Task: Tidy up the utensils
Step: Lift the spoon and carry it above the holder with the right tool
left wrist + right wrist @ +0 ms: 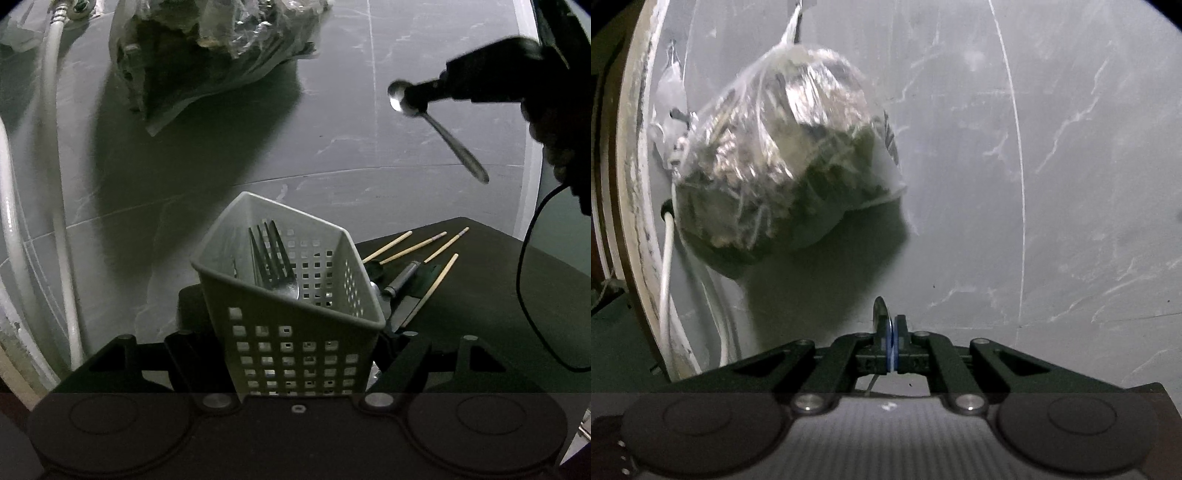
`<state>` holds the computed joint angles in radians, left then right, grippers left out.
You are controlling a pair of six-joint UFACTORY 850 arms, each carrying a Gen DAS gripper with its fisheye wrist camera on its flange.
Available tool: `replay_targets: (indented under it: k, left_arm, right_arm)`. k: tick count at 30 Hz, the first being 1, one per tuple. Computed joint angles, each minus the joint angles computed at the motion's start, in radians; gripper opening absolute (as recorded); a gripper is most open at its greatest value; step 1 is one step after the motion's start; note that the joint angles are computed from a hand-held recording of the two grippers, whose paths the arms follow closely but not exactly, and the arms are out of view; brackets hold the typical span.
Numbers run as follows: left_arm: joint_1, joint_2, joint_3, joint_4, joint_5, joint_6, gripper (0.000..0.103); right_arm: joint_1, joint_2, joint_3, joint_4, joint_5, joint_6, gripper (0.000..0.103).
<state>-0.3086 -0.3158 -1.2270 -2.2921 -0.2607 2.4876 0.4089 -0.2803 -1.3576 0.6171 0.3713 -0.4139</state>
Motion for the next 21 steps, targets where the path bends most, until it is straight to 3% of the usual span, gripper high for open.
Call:
replay_targets:
  k: [9, 16, 21]
  left_arm:
    - [0.013, -0.002, 0.001, 0.078, -0.034, -0.054, 0.076]
    - [0.018, 0.000, 0.006, 0.088, -0.045, -0.059, 0.076]
    - [0.017, -0.001, 0.006, 0.077, -0.045, -0.051, 0.076]
  right_arm:
    - [0.045, 0.028, -0.006, -0.231, 0.091, 0.225, 0.001]
    - [0.073, -0.032, -0.071, -0.439, 0.161, 0.428, 0.001]
    - [0.090, -0.082, -0.080, -0.467, 0.194, 0.455, 0.001]
